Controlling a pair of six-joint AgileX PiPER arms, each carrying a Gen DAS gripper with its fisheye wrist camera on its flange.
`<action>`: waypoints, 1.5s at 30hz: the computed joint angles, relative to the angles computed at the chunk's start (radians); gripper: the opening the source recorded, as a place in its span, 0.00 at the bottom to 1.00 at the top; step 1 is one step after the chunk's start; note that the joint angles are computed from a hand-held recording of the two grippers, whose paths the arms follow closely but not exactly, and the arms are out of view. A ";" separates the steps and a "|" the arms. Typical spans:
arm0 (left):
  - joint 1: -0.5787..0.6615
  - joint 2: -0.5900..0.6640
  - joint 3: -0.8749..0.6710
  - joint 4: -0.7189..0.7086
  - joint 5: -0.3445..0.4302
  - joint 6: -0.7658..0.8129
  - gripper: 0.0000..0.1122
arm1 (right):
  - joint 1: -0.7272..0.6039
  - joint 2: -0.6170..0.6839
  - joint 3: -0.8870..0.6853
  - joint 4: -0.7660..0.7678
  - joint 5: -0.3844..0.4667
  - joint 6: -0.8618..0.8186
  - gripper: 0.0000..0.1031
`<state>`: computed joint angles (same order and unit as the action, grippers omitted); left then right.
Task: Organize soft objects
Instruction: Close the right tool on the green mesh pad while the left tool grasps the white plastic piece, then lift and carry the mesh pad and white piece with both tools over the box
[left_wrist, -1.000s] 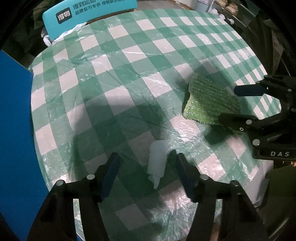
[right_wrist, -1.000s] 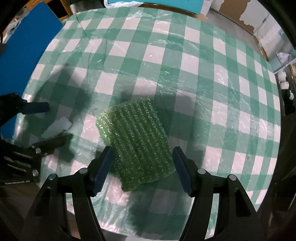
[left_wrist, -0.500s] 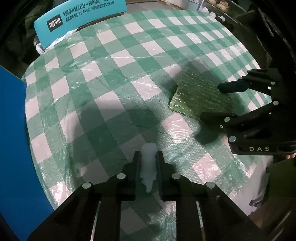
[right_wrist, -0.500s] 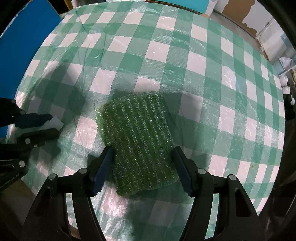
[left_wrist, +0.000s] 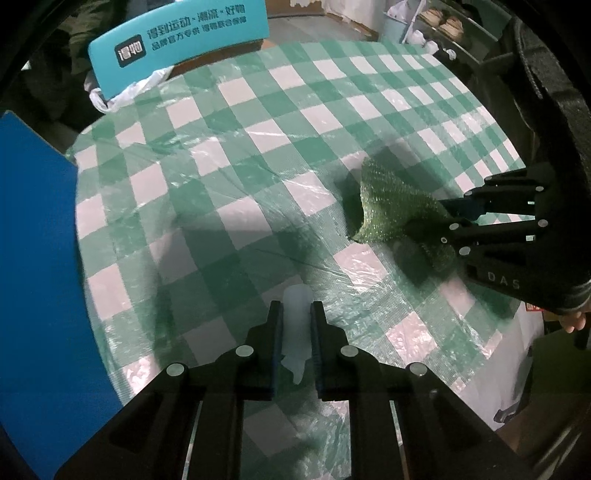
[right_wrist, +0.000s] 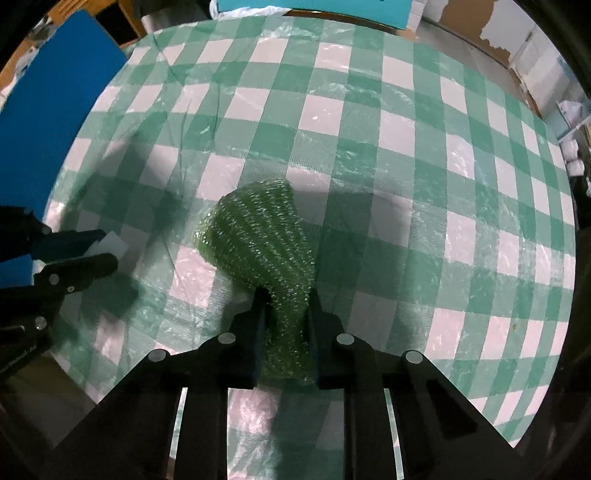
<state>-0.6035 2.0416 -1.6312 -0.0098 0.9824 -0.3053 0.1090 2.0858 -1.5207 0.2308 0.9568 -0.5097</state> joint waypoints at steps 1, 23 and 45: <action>-0.001 -0.012 0.010 0.002 -0.002 -0.004 0.12 | -0.001 0.003 -0.010 0.004 0.007 0.004 0.16; 0.005 -0.198 0.087 0.095 -0.004 -0.073 0.12 | -0.013 -0.246 0.043 0.072 0.066 0.001 0.16; 0.059 -0.413 0.168 0.167 0.017 -0.101 0.12 | 0.087 -0.312 -0.078 0.145 0.130 0.070 0.16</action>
<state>-0.5447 1.6287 -1.4631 0.1574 0.9993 -0.4059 0.1959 1.7735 -1.5983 0.3754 1.0872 -0.4400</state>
